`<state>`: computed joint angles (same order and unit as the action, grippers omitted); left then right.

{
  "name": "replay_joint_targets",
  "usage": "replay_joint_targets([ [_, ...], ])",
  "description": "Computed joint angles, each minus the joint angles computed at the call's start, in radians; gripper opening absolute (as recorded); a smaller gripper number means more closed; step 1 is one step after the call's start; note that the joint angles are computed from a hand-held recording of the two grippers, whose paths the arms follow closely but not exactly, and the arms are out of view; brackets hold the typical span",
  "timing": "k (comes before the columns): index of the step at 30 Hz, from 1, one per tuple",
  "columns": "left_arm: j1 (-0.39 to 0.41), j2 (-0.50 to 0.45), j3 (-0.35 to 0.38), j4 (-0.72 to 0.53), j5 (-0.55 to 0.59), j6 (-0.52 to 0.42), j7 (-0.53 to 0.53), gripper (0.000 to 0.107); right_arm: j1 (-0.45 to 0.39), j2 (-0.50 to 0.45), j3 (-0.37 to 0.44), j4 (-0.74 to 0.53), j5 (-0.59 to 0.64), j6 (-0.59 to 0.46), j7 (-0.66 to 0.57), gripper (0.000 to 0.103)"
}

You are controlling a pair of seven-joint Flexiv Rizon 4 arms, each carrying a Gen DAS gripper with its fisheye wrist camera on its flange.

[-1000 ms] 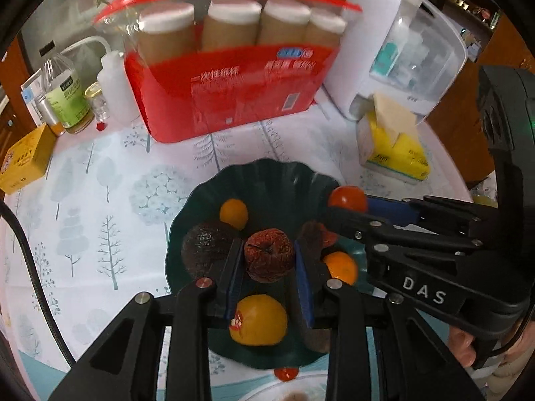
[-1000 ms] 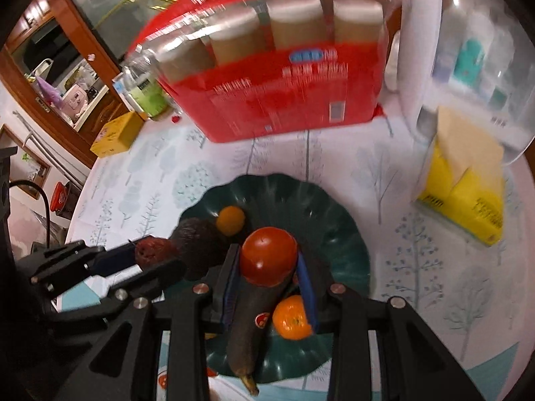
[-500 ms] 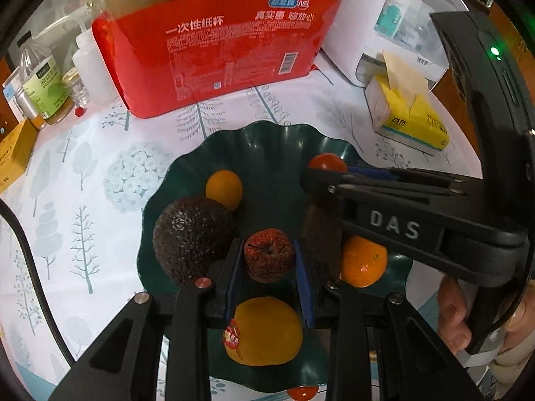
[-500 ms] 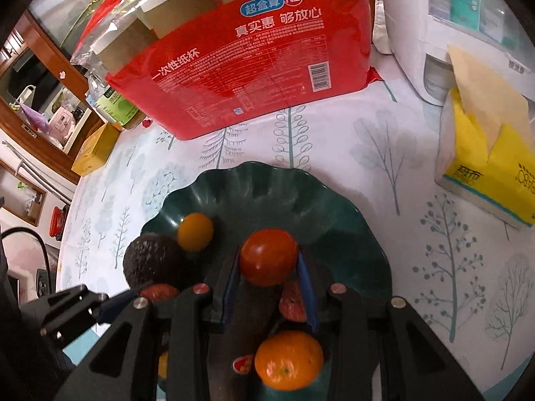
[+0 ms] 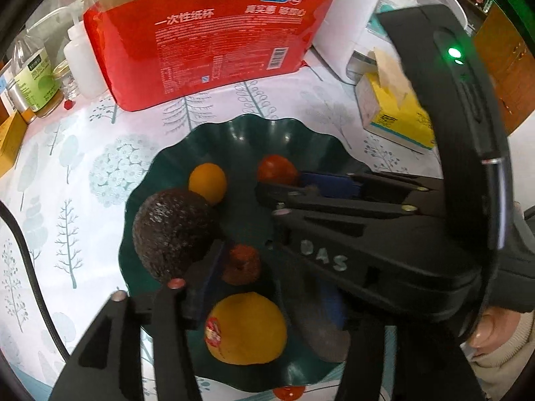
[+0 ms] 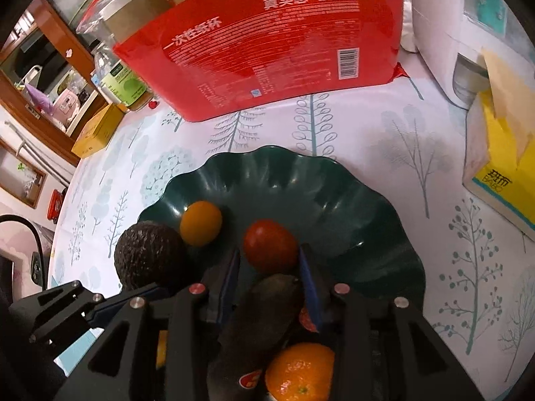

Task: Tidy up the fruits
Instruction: 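Carry both fruits onto the green plate and open both tools, then move both open tools back to the white plate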

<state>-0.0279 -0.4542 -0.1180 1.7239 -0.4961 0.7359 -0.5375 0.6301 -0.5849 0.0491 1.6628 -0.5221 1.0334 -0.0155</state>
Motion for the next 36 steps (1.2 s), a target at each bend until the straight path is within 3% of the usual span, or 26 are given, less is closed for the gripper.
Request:
replay_joint_targets([
  [6, -0.004, 0.031, 0.005, 0.038, 0.0, 0.022, 0.012, 0.073, 0.018, 0.008, -0.017, 0.005, -0.035, 0.001, 0.008, 0.047],
  [14, 0.009, 0.09, 0.013, 0.093, -0.038, 0.033, 0.052, 0.081, 0.029, 0.035, -0.02, 0.022, -0.088, -0.039, 0.034, 0.048],
  [36, 0.051, 0.217, 0.08, 0.152, -0.104, -0.035, 0.026, 0.082, 0.065, 0.142, 0.024, 0.065, -0.244, -0.18, 0.188, 0.048],
])
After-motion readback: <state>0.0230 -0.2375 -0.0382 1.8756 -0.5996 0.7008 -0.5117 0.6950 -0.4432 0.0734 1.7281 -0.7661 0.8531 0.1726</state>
